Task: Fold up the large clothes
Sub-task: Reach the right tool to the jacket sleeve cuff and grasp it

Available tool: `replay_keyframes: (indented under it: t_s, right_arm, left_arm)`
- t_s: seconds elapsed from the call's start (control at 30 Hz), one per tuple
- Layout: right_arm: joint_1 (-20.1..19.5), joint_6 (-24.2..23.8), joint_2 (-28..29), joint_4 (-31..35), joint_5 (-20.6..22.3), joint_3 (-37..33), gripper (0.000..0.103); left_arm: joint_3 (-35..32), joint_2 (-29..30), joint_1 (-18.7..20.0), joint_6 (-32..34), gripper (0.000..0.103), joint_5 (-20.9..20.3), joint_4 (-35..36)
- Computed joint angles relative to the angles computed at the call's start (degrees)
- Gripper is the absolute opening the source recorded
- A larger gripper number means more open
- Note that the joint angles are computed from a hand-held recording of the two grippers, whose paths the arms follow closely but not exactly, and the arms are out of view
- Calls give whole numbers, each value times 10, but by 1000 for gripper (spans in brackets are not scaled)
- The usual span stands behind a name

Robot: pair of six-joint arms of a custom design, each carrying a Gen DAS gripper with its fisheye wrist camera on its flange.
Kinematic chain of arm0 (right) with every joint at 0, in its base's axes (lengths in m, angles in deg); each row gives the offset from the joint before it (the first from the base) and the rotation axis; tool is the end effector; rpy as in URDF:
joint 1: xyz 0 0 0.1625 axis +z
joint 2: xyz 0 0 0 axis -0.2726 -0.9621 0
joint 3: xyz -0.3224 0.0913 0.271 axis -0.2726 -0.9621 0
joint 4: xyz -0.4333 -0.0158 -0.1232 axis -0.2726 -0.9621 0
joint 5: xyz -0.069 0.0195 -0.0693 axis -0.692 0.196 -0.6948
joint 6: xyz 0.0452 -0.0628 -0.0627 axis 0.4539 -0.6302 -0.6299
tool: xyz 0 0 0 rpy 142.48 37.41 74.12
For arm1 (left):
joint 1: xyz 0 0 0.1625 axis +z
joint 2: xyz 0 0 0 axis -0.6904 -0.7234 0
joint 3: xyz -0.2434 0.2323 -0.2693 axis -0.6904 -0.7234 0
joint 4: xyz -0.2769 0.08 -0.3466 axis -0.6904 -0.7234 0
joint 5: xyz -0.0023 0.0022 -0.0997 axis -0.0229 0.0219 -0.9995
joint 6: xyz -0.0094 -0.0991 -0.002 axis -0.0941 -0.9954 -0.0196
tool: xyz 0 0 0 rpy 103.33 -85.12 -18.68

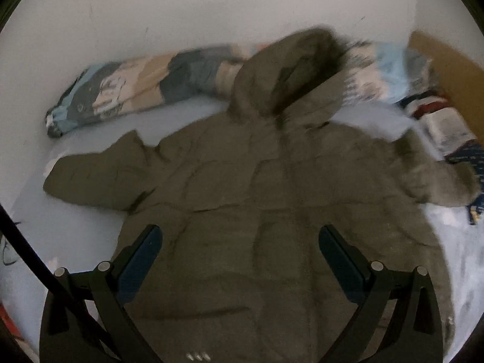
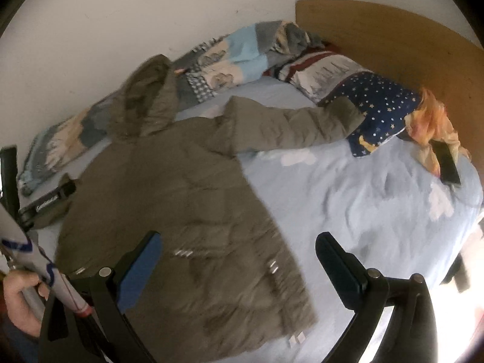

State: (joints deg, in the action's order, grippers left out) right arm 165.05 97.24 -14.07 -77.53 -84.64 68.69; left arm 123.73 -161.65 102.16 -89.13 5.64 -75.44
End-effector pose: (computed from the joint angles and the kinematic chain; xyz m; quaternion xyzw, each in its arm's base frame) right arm 0.4303 -0.1968 0.0109 -0.0139 -0.8730 0.3530 0.3363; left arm 0.0320 -0.3634 0.4016 0.1135 0.8551 -0.3197 0.3922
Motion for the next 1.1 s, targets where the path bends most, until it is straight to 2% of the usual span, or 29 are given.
replay_keyframes:
  t_s: [0.13, 0.27, 0.33, 0.47, 0.53, 0.6, 0.7, 0.77, 0.87, 0.93, 1.1]
  right_arm:
    - [-78, -67, -38, -88, 2, 43, 103]
    - [-154, -141, -65, -150, -32, 65, 103]
    - [-200, -190, -79, -233, -31, 85, 103]
    - [-293, -273, -109, -351, -24, 114, 103]
    - [-334, -319, -122, -410, -14, 125, 103]
    - [-370, -358, -134, -466, 7, 136, 102]
    - [-415, -406, -147, -543, 35, 149, 96]
    - [-442, -432, -156, -582, 59, 155, 84]
    - [-475, -442, -163, -610, 66, 160, 73]
    - [-501, -453, -167, -633, 92, 165, 68]
    - [-542, -493, -153, -679, 111, 158, 60]
  left_arm:
    - [-34, 49, 62, 30, 103, -23, -71]
    - [-53, 78, 98, 66, 103, -30, -124]
    - [-58, 79, 107, 76, 103, -33, -139]
    - [-61, 81, 117, 85, 103, -50, -161]
    - [-51, 88, 112, 129, 103, -27, -212]
    - [-51, 93, 112, 145, 103, -14, -233]
    - [-70, 90, 134, 104, 103, -51, -191]
    - [-75, 90, 139, 84, 103, -65, -169]
    - [-67, 92, 133, 83, 103, -72, -159]
    - [-58, 91, 126, 82, 103, -80, -150]
    - [-37, 101, 116, 72, 103, -120, -115]
